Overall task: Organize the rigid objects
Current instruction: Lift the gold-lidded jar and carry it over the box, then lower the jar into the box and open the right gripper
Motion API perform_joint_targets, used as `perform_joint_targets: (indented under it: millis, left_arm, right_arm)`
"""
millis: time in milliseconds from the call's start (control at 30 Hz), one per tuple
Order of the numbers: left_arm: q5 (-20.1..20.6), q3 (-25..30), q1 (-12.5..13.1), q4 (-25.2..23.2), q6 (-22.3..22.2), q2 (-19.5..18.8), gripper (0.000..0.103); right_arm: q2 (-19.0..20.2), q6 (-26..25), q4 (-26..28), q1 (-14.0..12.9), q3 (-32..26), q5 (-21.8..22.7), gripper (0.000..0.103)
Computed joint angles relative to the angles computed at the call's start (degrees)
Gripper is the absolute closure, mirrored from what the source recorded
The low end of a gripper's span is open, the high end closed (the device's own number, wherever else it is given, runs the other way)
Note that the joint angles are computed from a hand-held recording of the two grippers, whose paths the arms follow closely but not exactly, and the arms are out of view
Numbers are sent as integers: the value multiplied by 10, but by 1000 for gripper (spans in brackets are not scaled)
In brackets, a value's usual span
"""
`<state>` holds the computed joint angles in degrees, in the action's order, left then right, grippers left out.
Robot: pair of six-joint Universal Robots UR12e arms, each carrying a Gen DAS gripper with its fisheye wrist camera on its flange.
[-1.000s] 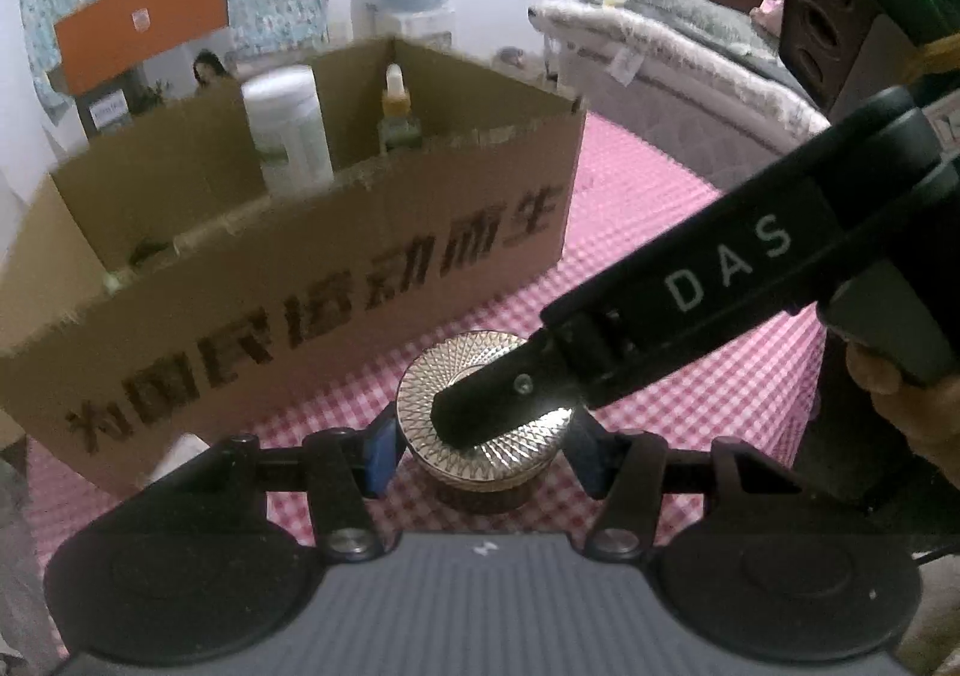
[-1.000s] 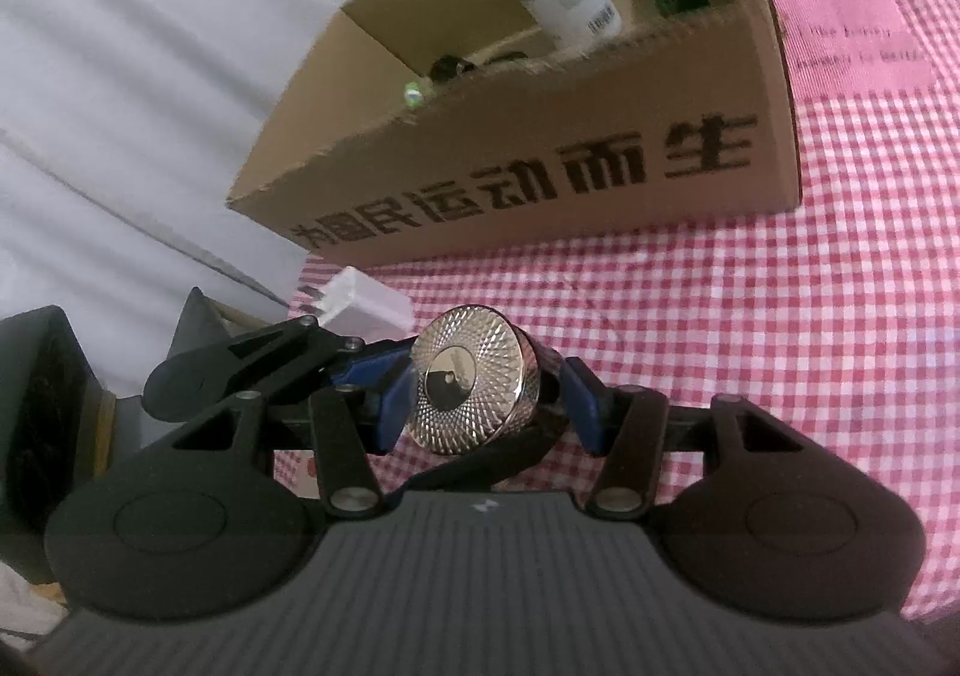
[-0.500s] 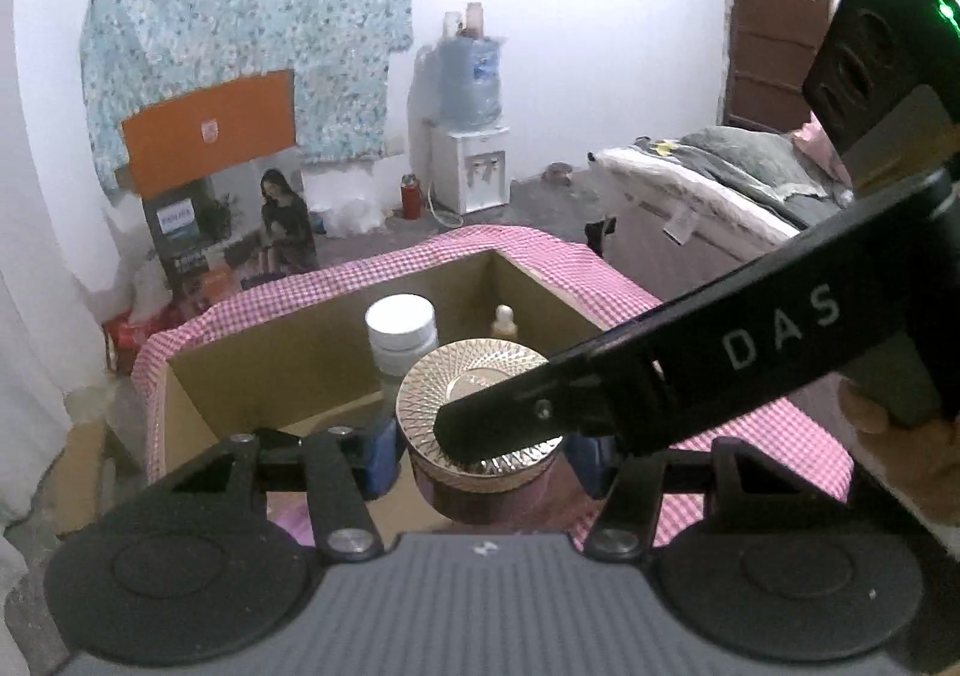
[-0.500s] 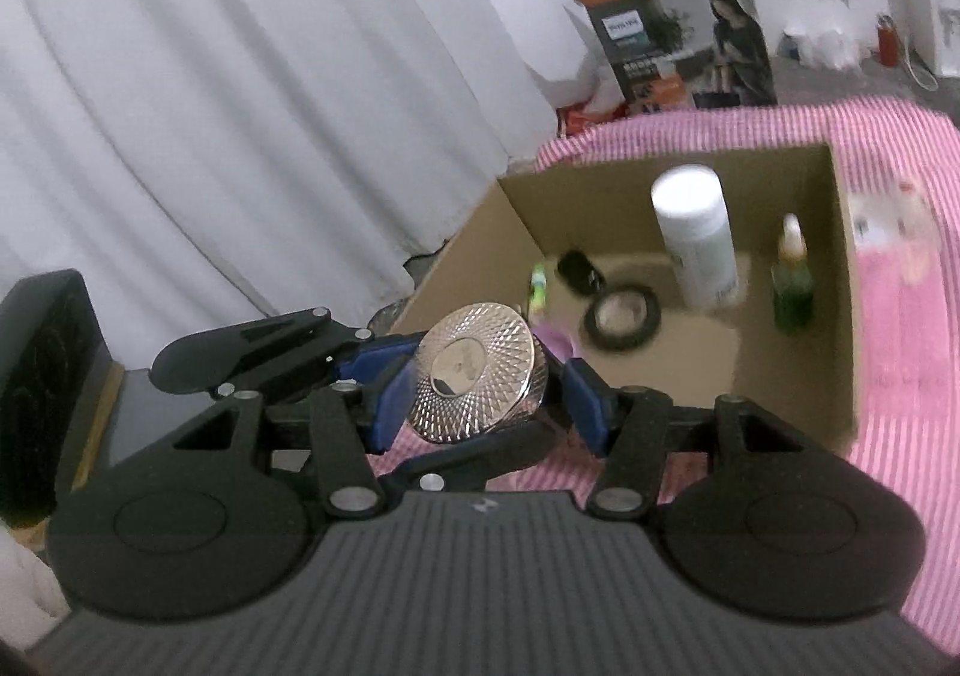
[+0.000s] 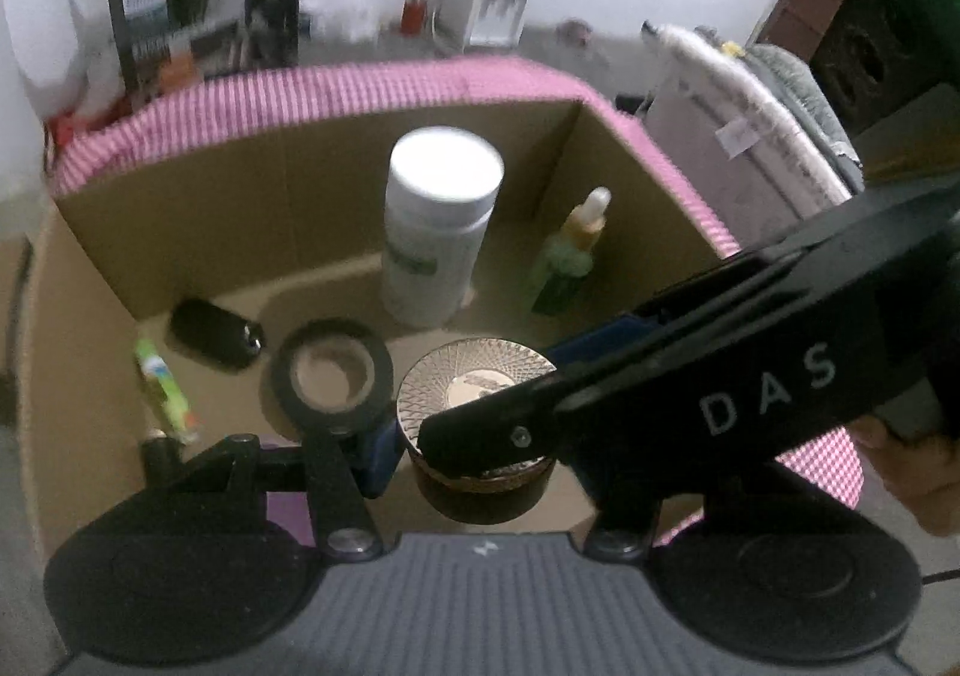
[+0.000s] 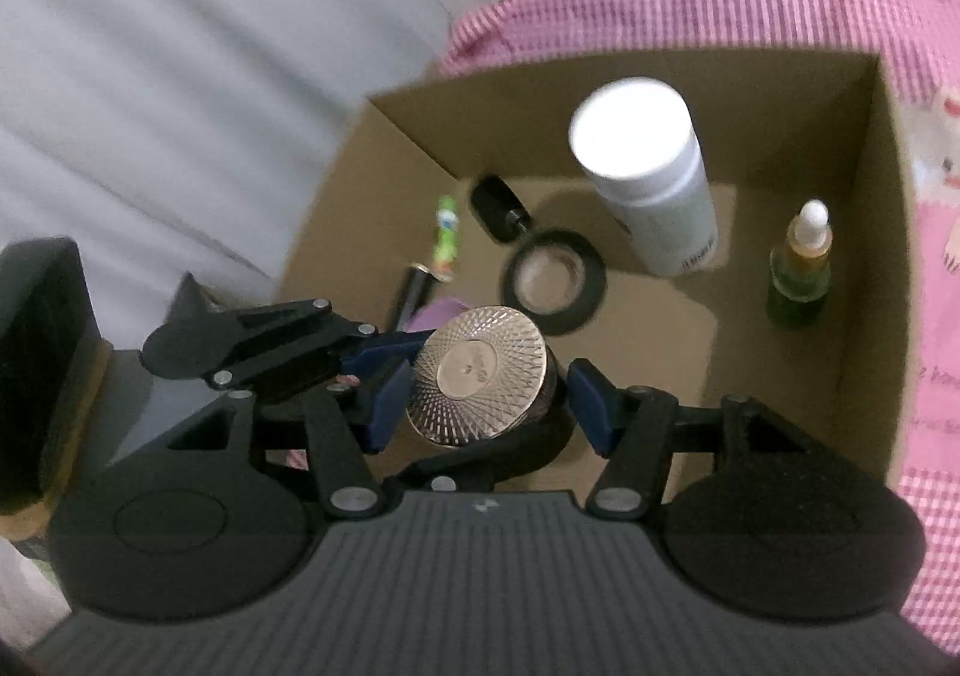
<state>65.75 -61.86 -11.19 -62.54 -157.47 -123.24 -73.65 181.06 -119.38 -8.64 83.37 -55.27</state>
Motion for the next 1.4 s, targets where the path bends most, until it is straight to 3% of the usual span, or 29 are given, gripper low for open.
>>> perform_joint_targets:
  millis: [367, 633, 800, 1000, 1233, 1400]
  left_arm:
    - [10, 74, -4, -120, -18, -45, 44]
    - [2, 66, -4, -93, -25, -40, 37]
    - [-4, 21, 1, -18, -31, -10, 26]
    - [-20, -70, 15, 109, -28, 51, 11]
    - [-21, -177, 32, 216, -22, 120, 6]
    - [-16, -239, 48, 252, -34, 155, 6]
  right_arm:
    - [46, -17, 86, 9, -49, -28, 45]
    - [43, 1, 58, 7, -32, -21, 45]
    - [13, 19, -26, 0, 7, -15, 44]
    - [-54, 85, -203, -18, 102, 8, 34]
    - [-123, 165, -358, -22, 202, -1, 28]
    - [-147, 215, -406, -13, 250, 8, 28]
